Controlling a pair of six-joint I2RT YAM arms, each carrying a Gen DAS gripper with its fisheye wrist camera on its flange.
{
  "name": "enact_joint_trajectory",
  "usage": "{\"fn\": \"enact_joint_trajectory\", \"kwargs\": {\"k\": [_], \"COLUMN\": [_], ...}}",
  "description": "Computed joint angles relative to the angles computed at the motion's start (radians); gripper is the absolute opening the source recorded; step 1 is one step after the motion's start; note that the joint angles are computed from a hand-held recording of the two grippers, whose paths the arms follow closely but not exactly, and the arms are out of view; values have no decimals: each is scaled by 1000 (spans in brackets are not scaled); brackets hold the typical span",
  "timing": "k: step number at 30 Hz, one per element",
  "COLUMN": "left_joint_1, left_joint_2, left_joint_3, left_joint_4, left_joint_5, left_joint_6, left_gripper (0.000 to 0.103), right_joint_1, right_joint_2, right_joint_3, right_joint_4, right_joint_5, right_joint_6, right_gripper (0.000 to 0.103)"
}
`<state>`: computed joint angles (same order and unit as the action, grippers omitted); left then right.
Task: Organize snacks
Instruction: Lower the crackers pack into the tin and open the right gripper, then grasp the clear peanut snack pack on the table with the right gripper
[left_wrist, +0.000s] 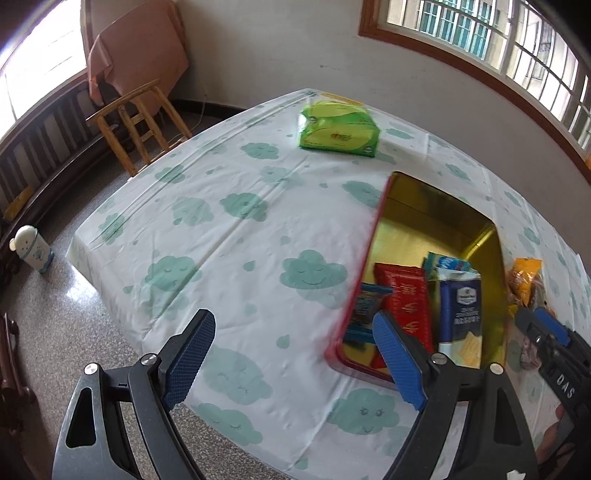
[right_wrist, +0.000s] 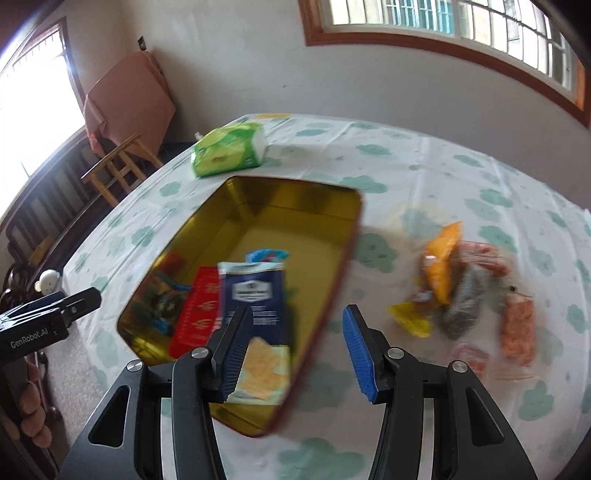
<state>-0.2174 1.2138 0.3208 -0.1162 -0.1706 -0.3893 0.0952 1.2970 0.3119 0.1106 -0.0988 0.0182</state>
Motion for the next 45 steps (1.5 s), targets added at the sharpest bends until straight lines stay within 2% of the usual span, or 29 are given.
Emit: {"fn": "enact_joint_trajectory", "kwargs": {"k": [5, 8, 10, 17, 24, 26, 29, 37, 45], "left_joint_1": [-138, -232, -280, -438, -563, -595, -631, -725, -763], "left_joint_2": [16, 50, 84, 201, 311, 350, 414, 590, 743], "left_joint_3": [25, 46, 59, 120, 195, 228, 279, 422, 567], "left_joint_4": [1, 11, 25, 70, 115, 118, 124, 149, 144], "left_joint_5": [-37, -66, -82, -128, -170, -177, -168, -130, -51], "left_joint_6": [-36, -63, -80, -120, -135, -135, -133, -114, -123], "left_gripper": [85, 85, 85, 85, 85, 85, 85, 85, 85], "right_joint_1": [-307, -477, -535, -563, -530, -548, -592, -771, -981], "right_joint_2": [22, 133, 202, 396, 512, 523, 531, 514, 521], "right_joint_3": [16, 74, 111, 184, 206, 201, 185, 135, 124], "right_joint_4": [-14, 1, 18, 110, 209, 222, 239, 293, 327], "right_joint_5": [-62, -80, -63, -18, 11, -18, -77, -155, -220], "right_joint_6": [-163, -241, -271, -302, -297, -320, -374, -512, -651], "right_gripper": [53, 57, 59, 65, 64, 50, 42, 41, 41]}}
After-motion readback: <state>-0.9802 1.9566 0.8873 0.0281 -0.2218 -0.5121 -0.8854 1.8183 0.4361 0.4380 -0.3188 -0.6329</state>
